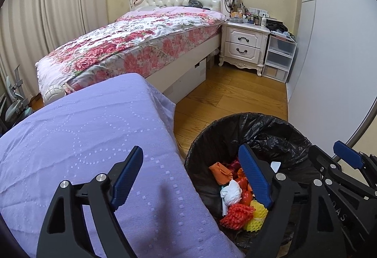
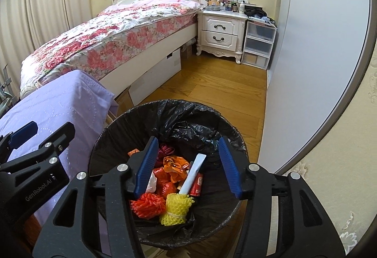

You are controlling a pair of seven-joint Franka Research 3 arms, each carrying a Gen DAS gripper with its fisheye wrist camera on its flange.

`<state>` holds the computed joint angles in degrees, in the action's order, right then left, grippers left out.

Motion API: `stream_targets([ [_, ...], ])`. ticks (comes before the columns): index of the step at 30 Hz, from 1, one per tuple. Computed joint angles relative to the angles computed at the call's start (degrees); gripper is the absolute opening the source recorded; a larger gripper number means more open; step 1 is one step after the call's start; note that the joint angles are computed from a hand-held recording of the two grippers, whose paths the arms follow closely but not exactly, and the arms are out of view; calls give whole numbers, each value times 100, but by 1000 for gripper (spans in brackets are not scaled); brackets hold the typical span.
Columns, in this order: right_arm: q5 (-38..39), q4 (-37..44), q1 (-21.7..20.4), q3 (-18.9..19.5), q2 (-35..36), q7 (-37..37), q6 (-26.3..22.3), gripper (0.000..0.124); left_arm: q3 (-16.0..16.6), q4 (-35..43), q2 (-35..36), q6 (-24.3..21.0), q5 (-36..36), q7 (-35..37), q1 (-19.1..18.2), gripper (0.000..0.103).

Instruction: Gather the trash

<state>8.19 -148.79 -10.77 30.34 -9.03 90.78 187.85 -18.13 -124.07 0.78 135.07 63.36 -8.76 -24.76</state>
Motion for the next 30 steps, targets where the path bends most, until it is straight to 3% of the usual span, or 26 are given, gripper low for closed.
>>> stream_targets([
  [4, 31, -67, 24, -12, -92, 24, 14, 60, -38, -104, -123, -147, 29, -97, -20, 82],
  [7, 110, -145, 645, -607, -150, -61, 8, 64, -79, -195, -226, -230, -4, -142, -27, 83],
  [8, 135, -169, 704, -645, -176, -76, 19, 67, -96, -226, -262, -271, -10, -160, -29, 83],
  [11, 209, -242, 497, -367, -284, -108, 56, 69, -148, -339, -403, -375, -27, -225, -32, 83],
  [19, 404, -474, 821, -520, -590, -246, 109, 76, -306, -670, -847, -462, -137, -350, 6, 84],
  [24, 521, -657, 1380, -968, -815, -340, 132, 78, -421, -844, -1100, -574, -247, -395, 10, 84],
  [30, 606, -851, 1626, -1063, -1136, -390, 123, 78, -573, -1055, -1423, -769, -383, -458, -10, 84],
])
